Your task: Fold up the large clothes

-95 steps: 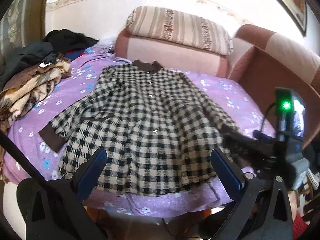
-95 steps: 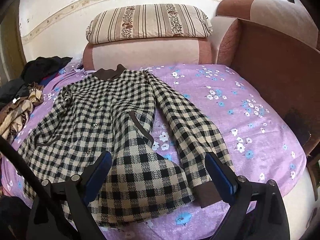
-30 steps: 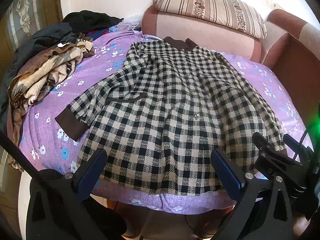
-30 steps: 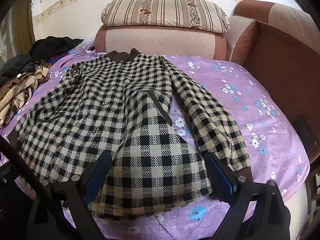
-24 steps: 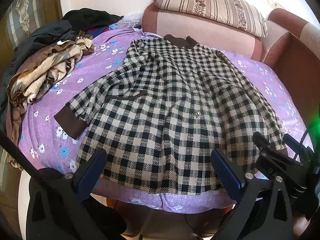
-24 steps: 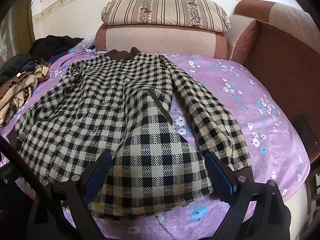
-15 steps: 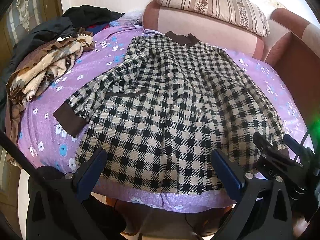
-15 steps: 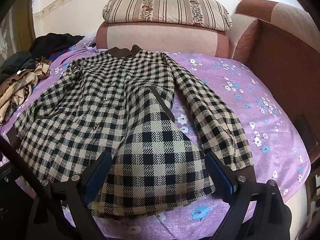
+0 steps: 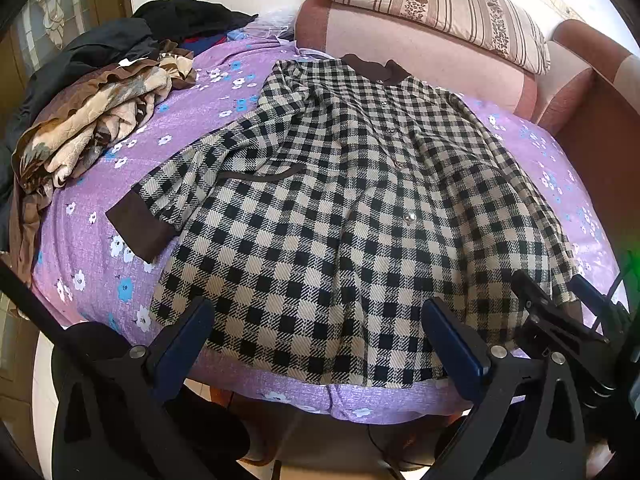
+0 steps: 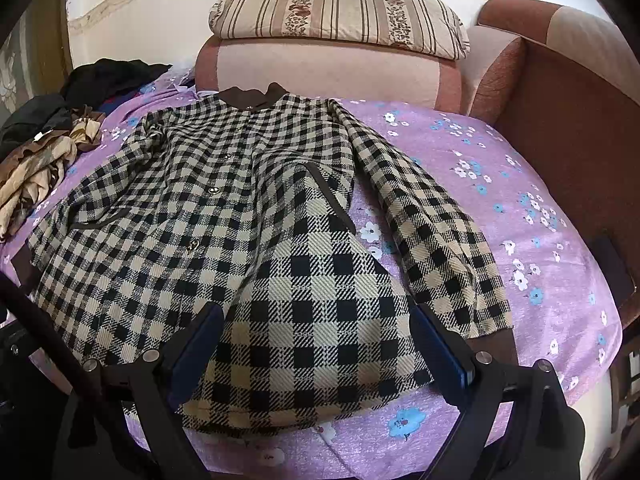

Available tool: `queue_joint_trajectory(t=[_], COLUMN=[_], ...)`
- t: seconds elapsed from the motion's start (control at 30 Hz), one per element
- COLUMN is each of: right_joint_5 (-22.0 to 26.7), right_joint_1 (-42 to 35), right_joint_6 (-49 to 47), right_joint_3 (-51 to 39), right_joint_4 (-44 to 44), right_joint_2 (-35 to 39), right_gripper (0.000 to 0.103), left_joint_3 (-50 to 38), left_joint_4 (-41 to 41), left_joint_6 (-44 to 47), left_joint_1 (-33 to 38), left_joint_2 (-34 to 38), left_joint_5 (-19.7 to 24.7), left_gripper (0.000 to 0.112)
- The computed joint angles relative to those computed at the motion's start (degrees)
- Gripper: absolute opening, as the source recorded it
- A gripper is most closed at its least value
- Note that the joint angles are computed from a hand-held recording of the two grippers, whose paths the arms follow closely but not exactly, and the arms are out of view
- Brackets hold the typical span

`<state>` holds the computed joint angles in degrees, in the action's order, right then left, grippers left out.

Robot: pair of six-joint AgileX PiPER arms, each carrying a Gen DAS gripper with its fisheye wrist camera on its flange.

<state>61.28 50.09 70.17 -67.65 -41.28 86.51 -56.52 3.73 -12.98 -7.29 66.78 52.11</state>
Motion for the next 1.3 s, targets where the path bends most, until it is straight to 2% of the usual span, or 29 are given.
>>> queue_joint_trajectory(t=[0.2, 0.27, 0.37, 0.5, 0.6, 0.67, 0.77, 0.8, 0.83, 0.87, 0.9, 0.93, 1.0, 1.07, 1.2, 1.27, 1.3], right_joint_5=[0.36, 0.66, 1.25, 1.74, 1.50, 1.37, 1.93, 2.13, 2.31, 2.62, 2.86, 3.02, 3.51, 4.04, 4.12, 3.83, 3.62], right_joint_1=[0.41, 0.59, 0.93, 1.18, 1.00, 1.09, 1.93, 2.21, 2.38, 2.55, 2.63, 2.65, 2.63, 2.71, 2.64, 2.46, 2.36], right_joint_6=[-0.35, -0.70, -1.20, -1.66, -2.15, -2.72, -3.16, -3.29, -3.40, -3.55, -3.73, -3.85, -4.10, -4.24, -4.41, -4.59, -4.71], right_joint_3=[-0.32, -0.68, -1.25, -1.62, -1.94, -2.42, -3.13, -3.30, -3.38, -3.70, -3.92, -4.05, -4.28, -4.65, -4.67, -4.85, -4.91], right_joint_4=[0.23, 0.36, 0.37, 0.47, 1.14, 1.70, 1.44, 1.24, 1.15, 1.12, 1.16, 1.19, 1.17, 1.04, 1.11, 1.54, 1.79], right_joint_2=[0.55, 0.94, 1.48, 1.89, 2.52, 3.13, 3.85, 4.02, 4.08, 4.35, 4.55, 4.67, 4.98, 5.26, 5.35, 5.68, 5.84], right_gripper=[0.097, 0.097, 0.097, 0.097, 0.097, 0.097, 0.097, 0.097, 0.097, 0.097, 0.097, 0.097, 0.097, 0.097, 0.097, 0.097, 0.097], left_joint_3=[-0.20, -0.60, -1.93, -6.70, -11.56, -15.10, -21.26, -23.57, -24.26, -23.84, -23.65, -24.39, -29.37, -32.24, -47.35, -55.76, -61.40], left_joint_4=[-1.30, -2.08, -5.45, -11.66, -13.96, -17.56, -25.55, -27.80, -27.75, -25.41, -23.38, -23.64, -23.88, -19.19, -0.52, 5.23, 6.93], left_joint_6=[2.92, 5.95, 12.70, 21.75, 25.72, 30.74, 39.78, 42.49, 43.11, 42.14, 42.15, 42.70, 39.89, 34.56, 17.09, 12.39, 11.30], left_joint_1=[2.69, 5.37, 13.23, 27.00, 33.53, 36.67, 40.27, 40.84, 40.58, 39.42, 38.21, 37.98, 38.78, 38.42, 37.96, 38.21, 38.54], left_joint_2=[0.88, 1.64, 4.11, 12.21, 20.36, 25.40, 32.99, 35.79, 36.96, 36.77, 36.31, 36.64, 38.38, 38.42, 44.53, 48.76, 51.70], left_joint_5=[-0.70, -1.61, -3.70, -6.84, -9.18, -8.65, -3.06, -0.37, 0.04, -1.84, -3.44, -2.75, 1.43, -0.67, -0.57, 1.78, 4.37], left_gripper=[0.103, 0.103, 0.103, 0.103, 0.103, 0.103, 0.090, 0.082, 0.071, 0.062, 0.033, 0.010, 0.008, 0.007, 0.007, 0.007, 0.008])
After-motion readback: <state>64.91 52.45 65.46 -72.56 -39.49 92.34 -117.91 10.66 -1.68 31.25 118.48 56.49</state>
